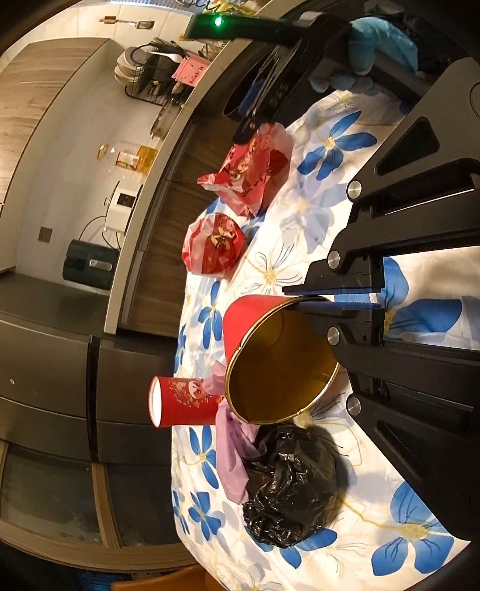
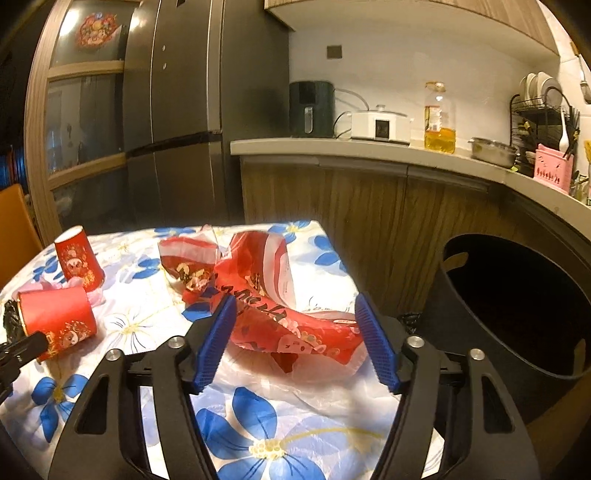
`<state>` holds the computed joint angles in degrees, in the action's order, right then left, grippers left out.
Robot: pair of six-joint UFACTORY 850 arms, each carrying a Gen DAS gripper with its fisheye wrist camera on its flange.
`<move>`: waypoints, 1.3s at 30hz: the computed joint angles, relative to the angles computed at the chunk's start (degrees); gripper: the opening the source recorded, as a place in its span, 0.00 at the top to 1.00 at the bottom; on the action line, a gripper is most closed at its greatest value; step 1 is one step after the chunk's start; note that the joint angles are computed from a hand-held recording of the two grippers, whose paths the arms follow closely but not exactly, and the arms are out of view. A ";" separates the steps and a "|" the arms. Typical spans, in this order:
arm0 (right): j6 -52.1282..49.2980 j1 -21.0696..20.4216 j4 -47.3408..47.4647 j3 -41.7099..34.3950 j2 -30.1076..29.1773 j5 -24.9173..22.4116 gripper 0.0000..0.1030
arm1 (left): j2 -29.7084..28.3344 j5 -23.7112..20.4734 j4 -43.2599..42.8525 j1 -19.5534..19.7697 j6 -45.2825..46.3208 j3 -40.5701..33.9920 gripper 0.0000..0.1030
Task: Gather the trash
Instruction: 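Grasp the large red paper cup with the left tool while the right tool grasps a red wrapper, then carry the red cup and wrapper over the bin and open both tools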
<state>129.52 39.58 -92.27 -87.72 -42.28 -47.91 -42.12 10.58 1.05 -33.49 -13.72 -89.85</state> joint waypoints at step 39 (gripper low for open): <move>15.35 5.87 -12.28 14.37 12.70 -5.99 0.98 | 6.50 4.53 -11.28 -6.35 16.36 3.37 0.98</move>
<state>144.87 45.46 -104.54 -73.35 -29.58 -53.90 -35.62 15.11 -10.23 -39.84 2.65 -86.47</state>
